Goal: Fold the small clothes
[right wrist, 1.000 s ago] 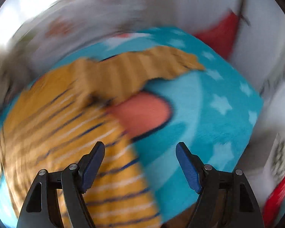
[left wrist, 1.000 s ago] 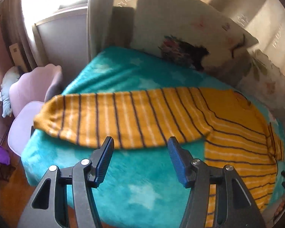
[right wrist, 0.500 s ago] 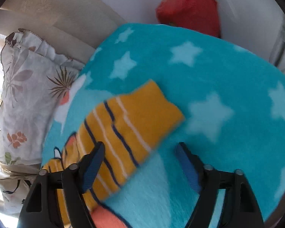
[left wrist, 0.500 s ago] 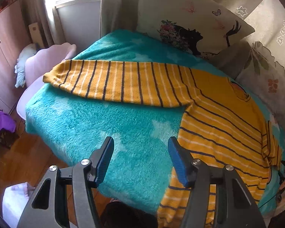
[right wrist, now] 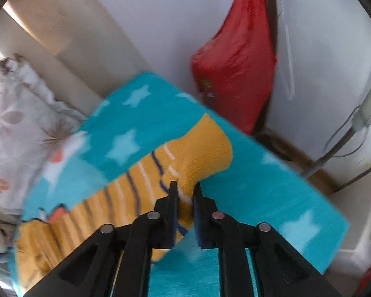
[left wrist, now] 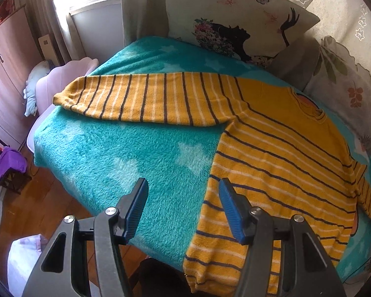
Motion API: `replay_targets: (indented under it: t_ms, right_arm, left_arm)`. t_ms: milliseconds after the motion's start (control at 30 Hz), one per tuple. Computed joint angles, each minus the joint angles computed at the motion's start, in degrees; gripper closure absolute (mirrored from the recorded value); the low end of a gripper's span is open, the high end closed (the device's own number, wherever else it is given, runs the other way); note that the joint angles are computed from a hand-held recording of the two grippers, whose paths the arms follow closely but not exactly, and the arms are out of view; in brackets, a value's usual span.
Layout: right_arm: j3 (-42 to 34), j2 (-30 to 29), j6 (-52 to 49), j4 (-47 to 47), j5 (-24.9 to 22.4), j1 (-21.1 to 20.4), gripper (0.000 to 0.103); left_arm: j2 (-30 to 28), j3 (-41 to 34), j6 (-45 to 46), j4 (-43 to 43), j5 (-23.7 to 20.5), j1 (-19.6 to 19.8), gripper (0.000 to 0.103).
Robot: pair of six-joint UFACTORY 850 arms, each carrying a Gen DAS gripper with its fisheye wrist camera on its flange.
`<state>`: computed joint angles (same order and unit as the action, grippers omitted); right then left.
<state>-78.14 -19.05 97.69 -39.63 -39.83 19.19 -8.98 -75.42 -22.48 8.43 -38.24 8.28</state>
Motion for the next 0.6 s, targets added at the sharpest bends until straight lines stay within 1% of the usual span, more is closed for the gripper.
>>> replay_targets:
  t_ms: [33, 100, 133, 167, 233, 300, 333, 400, 433, 467, 533, 567, 600]
  right_arm:
    - [0.2, 0.1, 0.3, -0.5, -0.3, 0.1, 0.081]
    - [0.2, 0.1, 0.3, -1.8, -2.7, 1.1, 0.072]
    - [0.2, 0.2, 0.3, -2.3, -3.1, 1.6, 0.072]
    - [0.8, 0.6, 0.6, -2.6, -2.7, 2.1, 0.072]
    - [3.0, 2.5, 2.0, -3.2, 0.5, 3.2, 0.072]
    - [4.9, 4.2, 2.7, -3.8, 3.7, 5.2, 0.072]
    - [5.0, 4.4, 2.4, -3.8, 4.6, 6.3, 0.071]
    - [4.2, 4.0, 1.2, -3.6, 5.5, 9.4, 0.066]
    - [3.4, 3.5, 0.7, -3.4, 5.2, 10.5, 0.061]
    - [2.4, 2.8, -0.2, -3.1, 4.8, 11.9, 0.058]
    - [-0.1, 0.9, -3.0, -2.3, 3.6, 14.9, 0.057]
    - [-1.6, -0.2, -4.3, -1.8, 2.5, 16.2, 0.055]
    - [-3.3, -1.5, -5.5, -1.2, 1.4, 17.7, 0.052]
  left_arm:
    - [0.1, 0.2, -0.4, 0.4, -0.1, -0.1, 0.045]
    - [0.3, 0.8, -1.4, 1.3, -0.6, -0.2, 0.045]
    - [0.5, 1.2, -1.5, 1.3, -0.9, -0.1, 0.045]
    - [0.8, 1.6, -1.4, 1.0, -1.2, 0.1, 0.045]
    - [1.1, 2.4, -0.4, -0.6, -1.8, 0.6, 0.045]
    - [1.4, 3.3, 2.1, -3.3, -2.2, 1.5, 0.045]
    - [1.5, 4.1, 3.9, -5.1, -2.3, 2.0, 0.045]
    - [1.5, 4.9, 7.1, -7.8, -2.0, 2.7, 0.045]
    - [1.3, 5.4, 9.7, -10.1, -1.7, 3.3, 0.045]
    - [1.1, 5.6, 11.7, -11.9, -1.6, 3.7, 0.045]
    - [0.3, 6.0, 17.2, -18.0, -1.6, 4.8, 0.045]
    - [-0.5, 6.0, 21.9, -23.0, -2.4, 5.6, 0.045]
    - [-1.0, 6.0, 24.4, -25.6, -3.0, 6.0, 0.045]
